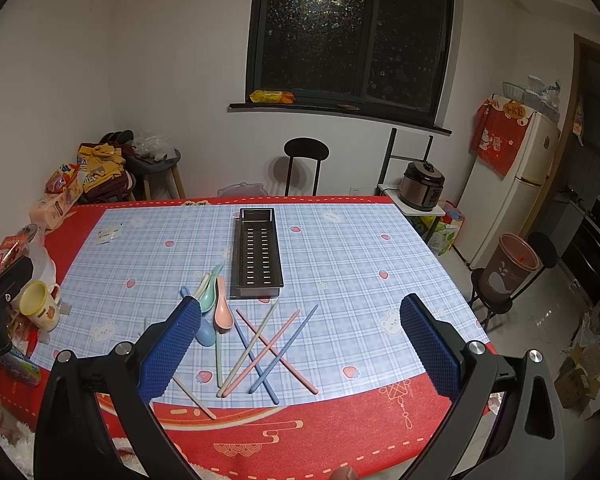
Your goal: Organize utensils
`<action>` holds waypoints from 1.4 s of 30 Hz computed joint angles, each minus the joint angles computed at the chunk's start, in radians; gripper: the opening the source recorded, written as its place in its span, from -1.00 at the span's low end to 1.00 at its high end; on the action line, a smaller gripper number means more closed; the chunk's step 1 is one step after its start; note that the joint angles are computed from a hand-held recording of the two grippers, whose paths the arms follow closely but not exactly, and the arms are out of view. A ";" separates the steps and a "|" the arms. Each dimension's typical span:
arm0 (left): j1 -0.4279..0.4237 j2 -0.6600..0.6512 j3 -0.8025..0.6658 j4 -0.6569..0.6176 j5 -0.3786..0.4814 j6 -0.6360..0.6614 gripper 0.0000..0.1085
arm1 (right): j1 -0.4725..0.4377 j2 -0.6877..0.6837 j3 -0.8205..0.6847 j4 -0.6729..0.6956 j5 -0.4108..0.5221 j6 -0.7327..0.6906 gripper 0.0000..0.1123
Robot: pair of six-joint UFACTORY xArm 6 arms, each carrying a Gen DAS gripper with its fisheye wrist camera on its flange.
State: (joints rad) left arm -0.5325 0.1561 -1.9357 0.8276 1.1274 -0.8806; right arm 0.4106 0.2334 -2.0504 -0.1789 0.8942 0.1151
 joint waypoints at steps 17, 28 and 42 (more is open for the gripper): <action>-0.006 0.023 -0.028 -0.014 0.013 0.005 0.80 | -0.010 -0.011 0.019 0.012 -0.002 -0.002 0.74; -0.003 0.022 -0.026 -0.018 0.010 0.009 0.80 | -0.013 -0.012 0.025 0.013 -0.004 0.002 0.74; 0.027 0.036 -0.036 -0.079 -0.016 0.038 0.79 | -0.007 0.024 -0.022 0.021 0.021 0.003 0.74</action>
State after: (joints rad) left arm -0.5056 0.1921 -1.9716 0.7483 1.1114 -0.8429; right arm 0.4035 0.2575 -2.0725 -0.1583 0.9154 0.1182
